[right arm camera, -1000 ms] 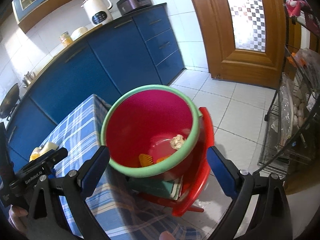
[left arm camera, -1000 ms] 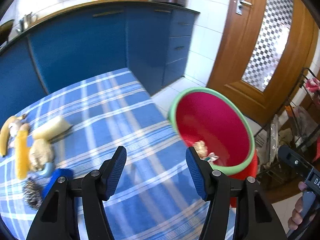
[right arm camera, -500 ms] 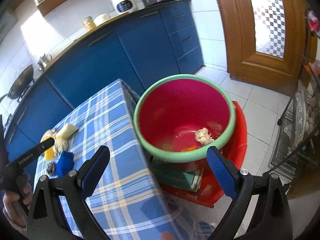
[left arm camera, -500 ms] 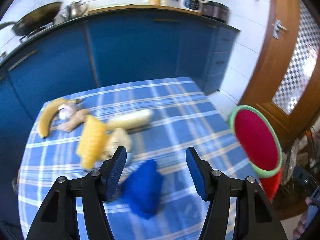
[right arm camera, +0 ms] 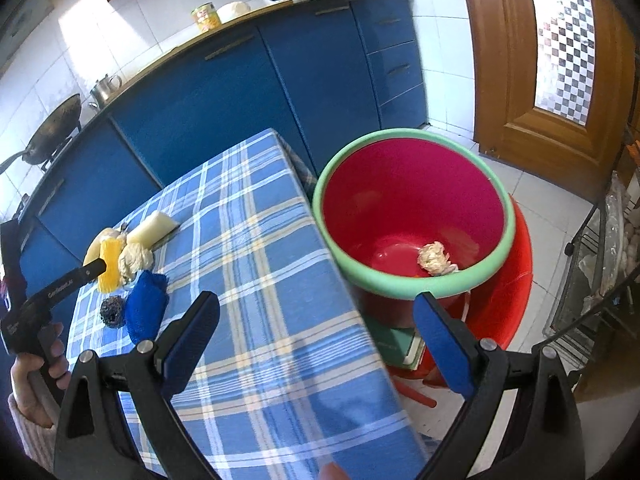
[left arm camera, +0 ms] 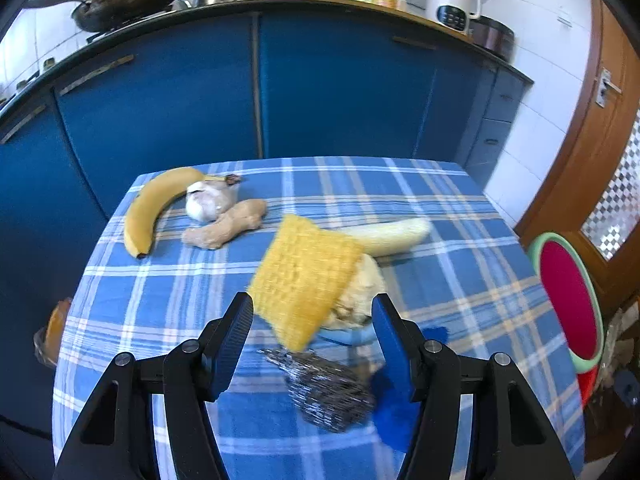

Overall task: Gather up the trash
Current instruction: 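Grasp the yellow foam net with the left gripper while the right gripper grasps the blue knitted cloth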

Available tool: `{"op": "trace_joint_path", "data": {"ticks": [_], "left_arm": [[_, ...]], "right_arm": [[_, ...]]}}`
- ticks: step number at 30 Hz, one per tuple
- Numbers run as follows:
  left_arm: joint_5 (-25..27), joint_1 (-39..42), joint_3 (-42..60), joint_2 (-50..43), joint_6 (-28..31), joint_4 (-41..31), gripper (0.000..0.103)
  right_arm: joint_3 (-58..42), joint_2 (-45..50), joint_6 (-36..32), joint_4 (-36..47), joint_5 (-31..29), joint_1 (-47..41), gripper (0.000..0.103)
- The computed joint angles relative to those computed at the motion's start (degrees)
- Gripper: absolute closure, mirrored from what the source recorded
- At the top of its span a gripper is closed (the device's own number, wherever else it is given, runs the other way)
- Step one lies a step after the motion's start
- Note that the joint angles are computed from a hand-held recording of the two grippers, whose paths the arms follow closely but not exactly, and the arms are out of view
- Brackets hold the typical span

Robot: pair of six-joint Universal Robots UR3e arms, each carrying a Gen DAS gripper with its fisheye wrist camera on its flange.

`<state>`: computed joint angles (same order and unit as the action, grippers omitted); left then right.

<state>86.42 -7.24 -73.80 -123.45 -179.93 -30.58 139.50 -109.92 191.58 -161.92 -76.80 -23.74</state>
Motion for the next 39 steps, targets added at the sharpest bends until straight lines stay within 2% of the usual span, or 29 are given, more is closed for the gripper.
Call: {"op": "trace_joint_path", "data": {"ticks": [6, 8, 10, 12, 15, 23, 30, 39], "left_arm": [[-2.91, 2.14, 1.04, -2.02, 0.32, -0.46, 0.04], [-3.82, 2.54, 0.79, -2.21, 0.38, -0.39, 0.047], [-6.11, 3.51, 0.86, -2.61, 0.68, -1.09, 0.069], [-8.9, 4.72, 0.47, -2.58, 0.87, -1.54, 0.082], [-10.88, 5.77, -1.75, -1.7, 0.88, 0.18, 0.088], [-15.29, 8.94, -7.56, 2.12, 1.65, 3.39, 0.091], [-18.99, 11.26, -11.83, 5.43, 2.49, 5.89, 0.091], [-23.82, 13.71, -15.46, 7.84, 3.23, 8.56, 0.091]], "right_arm": [[-3.57, 7.18, 4.11, -3.57, -4.38, 7.48, 0.006], [-4.8, 9.06, 5.16, -3.9, -5.38, 9.49, 0.006], [-6.34, 10.92, 6.07, -3.87, -6.36, 11.51, 0.006], [-8.03, 12.78, 6.97, -3.87, -7.41, 13.67, 0.006], [-10.56, 15.48, 8.13, -3.96, -9.03, 16.73, 0.006], [-18.73, 23.63, 10.28, -2.73, -11.99, 24.16, 0.006], [-27.97, 33.06, 9.19, -1.61, -10.82, 27.81, 0.006], [-39.41, 41.89, 8.77, 2.49, -8.81, 30.46, 0.022]]}}
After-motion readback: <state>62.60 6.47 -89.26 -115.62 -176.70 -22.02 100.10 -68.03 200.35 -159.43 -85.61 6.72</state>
